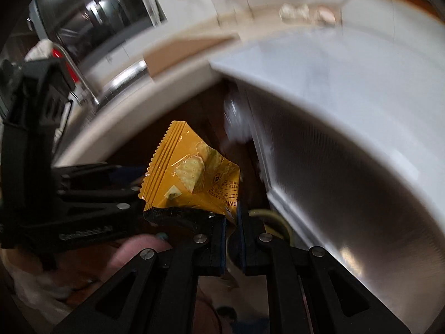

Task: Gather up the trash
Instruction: 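Lower the paper box and snack packet over the bin and open both grippers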

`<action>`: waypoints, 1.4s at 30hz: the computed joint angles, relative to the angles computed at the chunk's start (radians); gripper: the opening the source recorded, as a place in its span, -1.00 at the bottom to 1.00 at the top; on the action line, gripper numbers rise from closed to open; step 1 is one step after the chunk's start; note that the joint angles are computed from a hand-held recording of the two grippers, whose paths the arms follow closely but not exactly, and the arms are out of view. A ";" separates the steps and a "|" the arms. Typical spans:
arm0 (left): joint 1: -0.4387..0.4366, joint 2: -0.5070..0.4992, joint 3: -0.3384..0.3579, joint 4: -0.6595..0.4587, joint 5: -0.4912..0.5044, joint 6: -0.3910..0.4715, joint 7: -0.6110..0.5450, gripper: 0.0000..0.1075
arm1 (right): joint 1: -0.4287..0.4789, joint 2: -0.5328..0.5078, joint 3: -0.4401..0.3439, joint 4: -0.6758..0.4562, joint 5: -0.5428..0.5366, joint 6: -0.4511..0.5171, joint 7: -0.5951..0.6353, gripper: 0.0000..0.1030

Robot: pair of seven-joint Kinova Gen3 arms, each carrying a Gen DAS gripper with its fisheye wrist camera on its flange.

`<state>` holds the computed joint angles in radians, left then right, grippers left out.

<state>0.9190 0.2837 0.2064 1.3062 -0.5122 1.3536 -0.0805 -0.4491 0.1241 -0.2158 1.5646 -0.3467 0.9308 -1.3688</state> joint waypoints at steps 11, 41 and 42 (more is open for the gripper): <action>-0.060 0.098 -0.021 0.135 0.143 -0.173 -0.073 -0.25 | -0.034 0.103 0.007 0.150 0.115 -0.097 -0.100 -0.86; -0.275 0.287 -0.104 0.215 0.406 -0.373 -0.395 0.18 | -0.087 0.521 0.010 -0.051 0.209 -0.119 -0.263 -0.54; -0.274 0.284 -0.104 0.215 0.403 -0.372 -0.395 0.28 | -0.086 0.519 0.009 -0.052 0.205 -0.118 -0.261 -0.51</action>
